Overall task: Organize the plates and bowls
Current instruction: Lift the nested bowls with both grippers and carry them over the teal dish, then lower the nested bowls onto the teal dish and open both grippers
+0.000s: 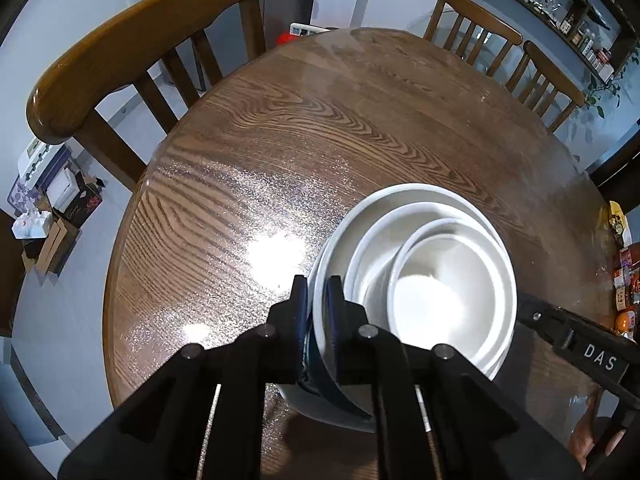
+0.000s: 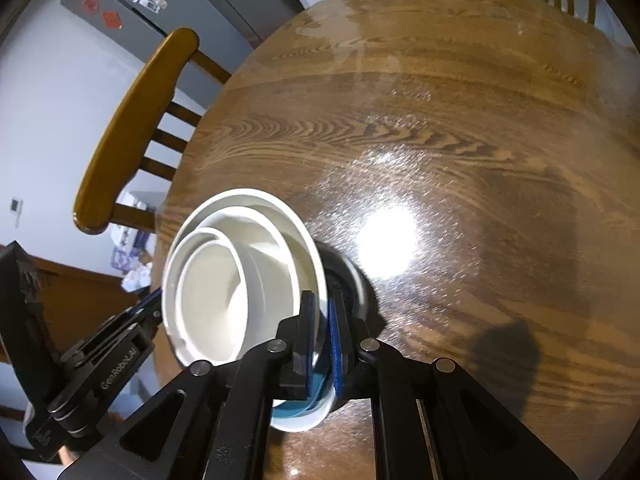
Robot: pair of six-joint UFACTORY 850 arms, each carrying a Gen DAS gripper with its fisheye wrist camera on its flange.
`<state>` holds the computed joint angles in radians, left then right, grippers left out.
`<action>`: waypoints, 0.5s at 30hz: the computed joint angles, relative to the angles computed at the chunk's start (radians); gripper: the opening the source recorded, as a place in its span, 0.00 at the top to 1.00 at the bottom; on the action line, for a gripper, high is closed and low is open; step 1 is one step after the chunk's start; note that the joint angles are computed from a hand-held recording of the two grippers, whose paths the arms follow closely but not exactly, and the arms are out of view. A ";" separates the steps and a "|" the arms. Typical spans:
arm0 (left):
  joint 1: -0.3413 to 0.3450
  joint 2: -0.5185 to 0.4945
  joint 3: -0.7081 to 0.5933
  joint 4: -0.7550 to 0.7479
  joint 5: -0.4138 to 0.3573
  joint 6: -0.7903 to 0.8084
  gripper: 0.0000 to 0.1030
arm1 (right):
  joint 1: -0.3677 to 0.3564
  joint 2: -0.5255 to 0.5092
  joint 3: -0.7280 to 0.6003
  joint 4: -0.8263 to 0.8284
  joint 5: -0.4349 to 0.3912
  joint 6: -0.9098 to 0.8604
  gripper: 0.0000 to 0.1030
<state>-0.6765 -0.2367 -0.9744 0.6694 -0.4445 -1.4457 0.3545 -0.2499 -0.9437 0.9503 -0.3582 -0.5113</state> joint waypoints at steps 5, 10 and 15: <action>-0.007 0.007 0.006 0.040 -0.035 -0.060 0.72 | -0.001 0.044 0.030 -0.008 0.043 -0.020 0.90; -0.029 0.032 0.028 0.105 -0.084 -0.145 0.56 | -0.010 0.102 0.076 0.087 0.067 -0.152 0.87; -0.072 0.077 0.059 0.207 -0.126 -0.249 0.26 | -0.020 0.171 0.137 0.211 0.076 -0.357 0.65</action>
